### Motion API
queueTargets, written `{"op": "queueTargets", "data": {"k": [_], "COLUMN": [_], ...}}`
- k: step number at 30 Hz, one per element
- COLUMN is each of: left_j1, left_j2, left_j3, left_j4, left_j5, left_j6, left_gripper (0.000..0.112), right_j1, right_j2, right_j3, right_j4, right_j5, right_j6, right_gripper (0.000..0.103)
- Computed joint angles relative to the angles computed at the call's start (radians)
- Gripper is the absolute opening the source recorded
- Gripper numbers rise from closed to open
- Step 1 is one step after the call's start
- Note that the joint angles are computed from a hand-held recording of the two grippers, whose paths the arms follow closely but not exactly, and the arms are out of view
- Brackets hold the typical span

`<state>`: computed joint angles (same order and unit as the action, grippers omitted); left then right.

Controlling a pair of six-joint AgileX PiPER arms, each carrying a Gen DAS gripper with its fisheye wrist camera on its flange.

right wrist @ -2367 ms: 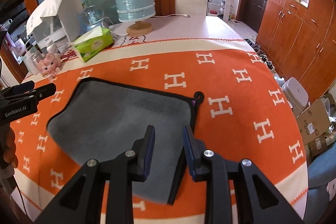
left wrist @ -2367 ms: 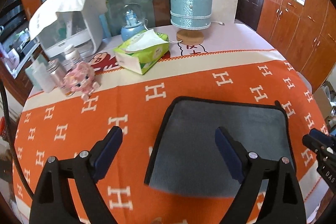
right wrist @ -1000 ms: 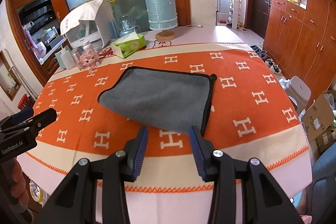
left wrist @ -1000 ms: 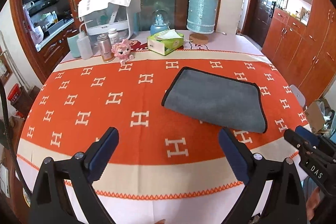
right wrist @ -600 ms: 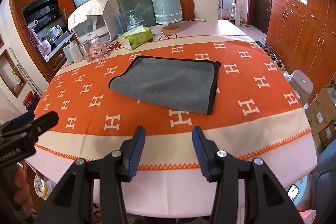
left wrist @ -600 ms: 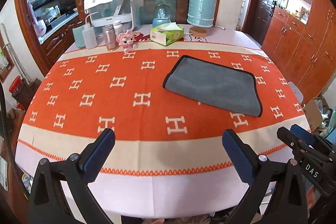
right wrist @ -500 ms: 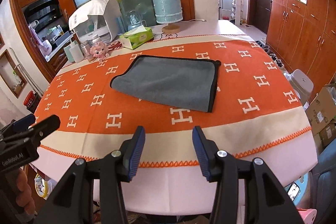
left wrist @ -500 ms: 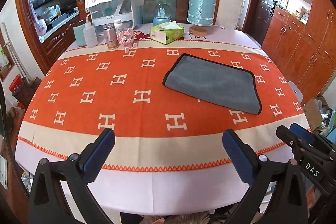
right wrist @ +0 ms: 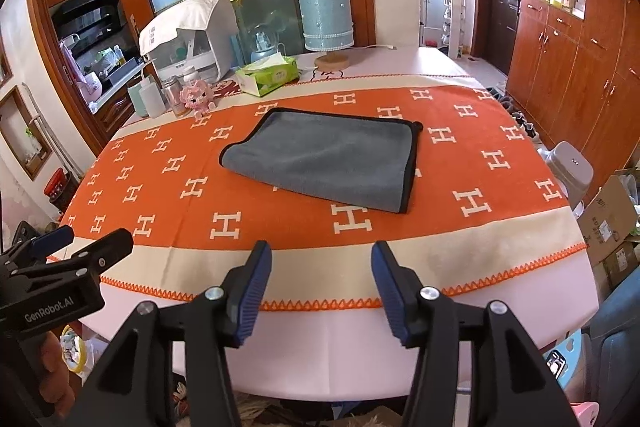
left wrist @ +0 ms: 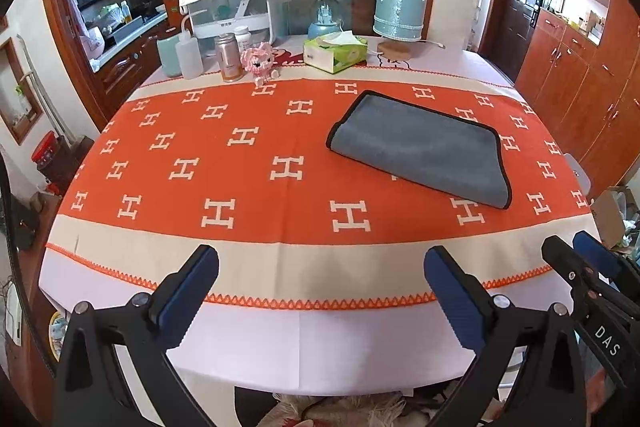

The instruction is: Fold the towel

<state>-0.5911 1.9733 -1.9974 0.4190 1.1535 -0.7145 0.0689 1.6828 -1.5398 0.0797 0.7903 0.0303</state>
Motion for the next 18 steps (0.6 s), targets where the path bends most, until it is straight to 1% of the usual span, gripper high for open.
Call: {"op": "queueTargets", "data": {"k": [6,11,18], "left_j1": [-0.009,-0.005,-0.001], "left_j2": [0.0,-0.003,-0.024], "left_j3": [0.01,0.023,0.062], "left_j4": [-0.002,-0.015,-0.014], "left_j5": [0.01,0.012,-0.01], "left_j6": [0.014,0.022,0.01], "left_gripper": [0.102,0.102,0.102], "right_j1": [0.013,0.02,0.028], "right_j2": [0.01,0.006,0.003], "right_j3": [-0.003,0.004,0.014], "right_j4": [0.003,-0.002,-0.018], "right_j5": [0.022,0.023,0.016], "right_j6": [-0.001,0.006,0.024], "right_gripper": [0.055,0.055,0.055]}}
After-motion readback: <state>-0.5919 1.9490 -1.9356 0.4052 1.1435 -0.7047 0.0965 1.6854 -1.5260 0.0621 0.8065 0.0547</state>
